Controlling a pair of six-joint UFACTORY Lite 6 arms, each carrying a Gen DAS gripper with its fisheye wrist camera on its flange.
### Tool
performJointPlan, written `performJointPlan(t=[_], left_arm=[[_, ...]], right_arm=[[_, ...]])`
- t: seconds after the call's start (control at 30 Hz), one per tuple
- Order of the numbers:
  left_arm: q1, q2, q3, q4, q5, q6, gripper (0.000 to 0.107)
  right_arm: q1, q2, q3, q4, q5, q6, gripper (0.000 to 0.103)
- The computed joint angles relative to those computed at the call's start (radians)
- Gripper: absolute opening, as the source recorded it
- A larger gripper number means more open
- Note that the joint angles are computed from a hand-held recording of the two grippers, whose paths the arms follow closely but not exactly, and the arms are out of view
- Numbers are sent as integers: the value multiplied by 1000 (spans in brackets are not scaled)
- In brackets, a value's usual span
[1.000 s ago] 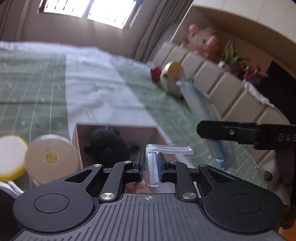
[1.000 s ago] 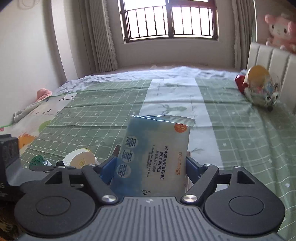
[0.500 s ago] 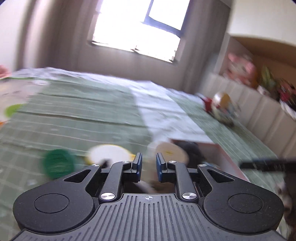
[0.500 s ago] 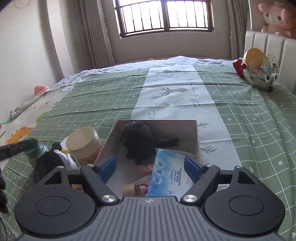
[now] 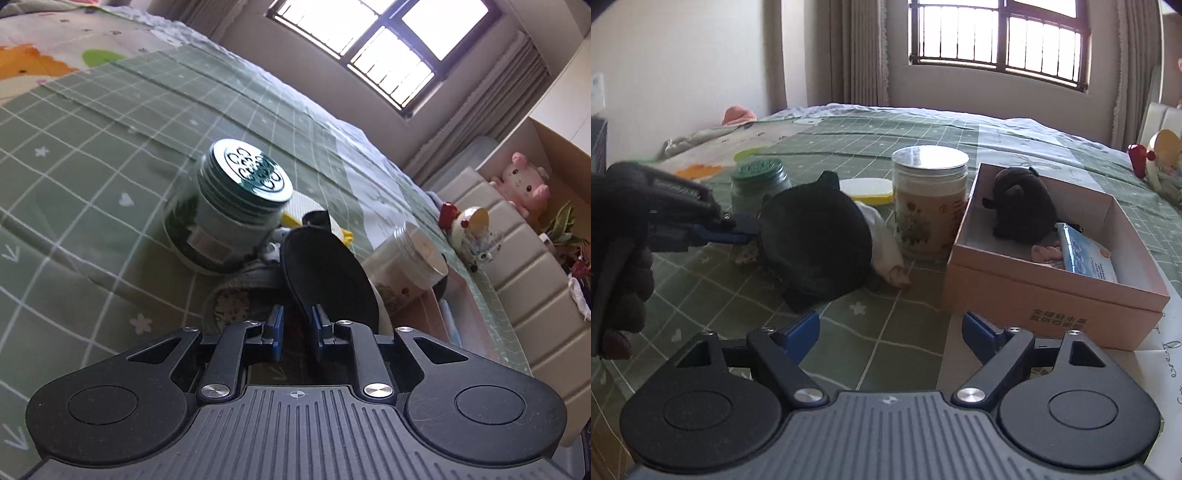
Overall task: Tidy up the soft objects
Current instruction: 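Grasp the black round hat by its brim with the left gripper and lift it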
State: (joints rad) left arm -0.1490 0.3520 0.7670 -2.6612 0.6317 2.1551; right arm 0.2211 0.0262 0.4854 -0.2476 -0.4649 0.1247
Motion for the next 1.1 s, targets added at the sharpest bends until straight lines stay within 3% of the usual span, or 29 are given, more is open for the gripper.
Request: performJointPlan(t=[0.17,0.23,0.33,0.4,0.57,0.7,0.83,0.97,1.1], left_arm=[[-64,156,88,-87,138,9,23],[-86,207,145,-75,116,-14,25],[-89,317,288,117,41,-225,22],[-91,354,302,121,89,-251,21],[-94,239,146,21,195,-101,16],[-52,21,-57,21,164,43,14],[45,-108,-168,208,65,9,16],[138,-127,-196,456,36,-75,19],[127,-85,-184,435,77,-51,18]], right_arm=[[44,97,-8,124,-57,-110,85],[38,136,-21,124,-104,-102,85],[37,135,-28,115,-118,-97,87],[34,147,-27,112,-127,-94,87],[18,141,-40,83,-143,-70,88],[16,133,-45,79,-140,-68,88],[-17,107,-42,-59,-123,29,88],[-75,66,-8,-375,-108,349,88],[-72,91,54,-387,-99,419,88]])
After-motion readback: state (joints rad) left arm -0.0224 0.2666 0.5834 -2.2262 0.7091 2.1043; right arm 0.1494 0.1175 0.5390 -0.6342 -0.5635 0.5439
